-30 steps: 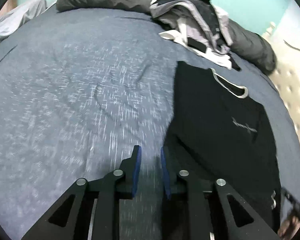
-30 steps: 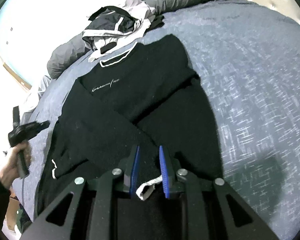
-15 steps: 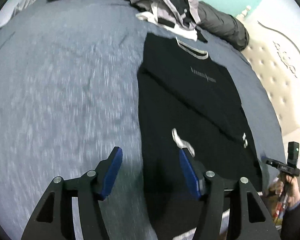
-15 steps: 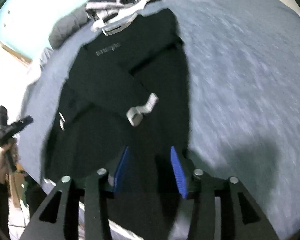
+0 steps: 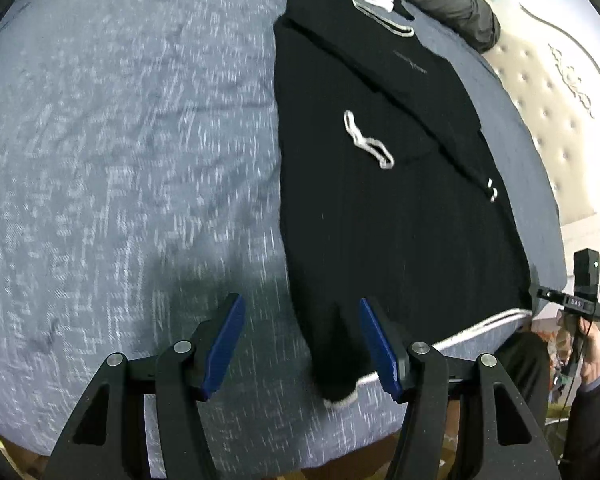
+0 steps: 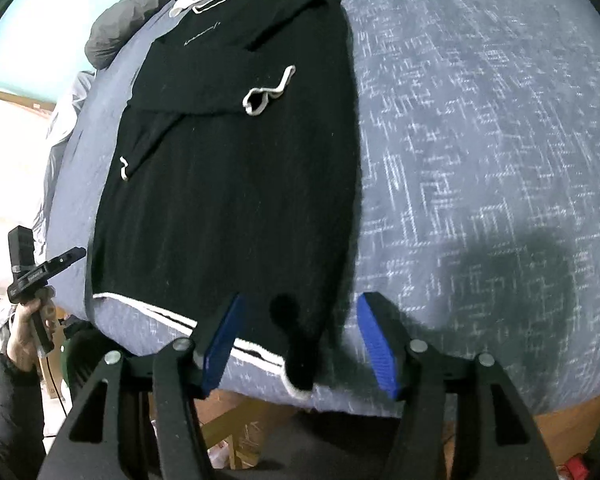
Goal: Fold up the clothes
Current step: 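Grasp the sweater hem with the left gripper while the right gripper grasps the hem beside it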
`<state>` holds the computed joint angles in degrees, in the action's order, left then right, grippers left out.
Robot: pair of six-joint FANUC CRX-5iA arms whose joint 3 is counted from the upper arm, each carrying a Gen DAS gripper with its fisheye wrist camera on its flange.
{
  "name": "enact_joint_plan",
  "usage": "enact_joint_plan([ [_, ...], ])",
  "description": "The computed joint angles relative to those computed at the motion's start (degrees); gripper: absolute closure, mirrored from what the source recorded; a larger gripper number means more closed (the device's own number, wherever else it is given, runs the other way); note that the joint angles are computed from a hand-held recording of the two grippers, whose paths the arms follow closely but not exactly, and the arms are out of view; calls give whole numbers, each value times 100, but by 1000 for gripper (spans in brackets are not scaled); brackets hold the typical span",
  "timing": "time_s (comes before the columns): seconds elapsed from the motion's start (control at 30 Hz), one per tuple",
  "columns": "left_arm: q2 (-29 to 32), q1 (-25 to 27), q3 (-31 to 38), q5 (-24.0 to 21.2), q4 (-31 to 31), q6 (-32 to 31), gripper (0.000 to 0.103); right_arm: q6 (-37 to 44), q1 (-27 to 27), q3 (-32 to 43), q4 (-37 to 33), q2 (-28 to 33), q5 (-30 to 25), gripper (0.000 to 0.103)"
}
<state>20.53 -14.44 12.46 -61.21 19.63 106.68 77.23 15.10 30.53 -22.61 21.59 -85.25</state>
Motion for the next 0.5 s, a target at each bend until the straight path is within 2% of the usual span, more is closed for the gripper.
enact_joint_plan([
  [0.4,-115,-43,-520,259,592,-385,41,-100,-100,-100,-228,-20,-43,42],
  [0.5,-77,-84,-499,264,647,-472,49,-58,-143,-101,-261,-33,-44,42],
])
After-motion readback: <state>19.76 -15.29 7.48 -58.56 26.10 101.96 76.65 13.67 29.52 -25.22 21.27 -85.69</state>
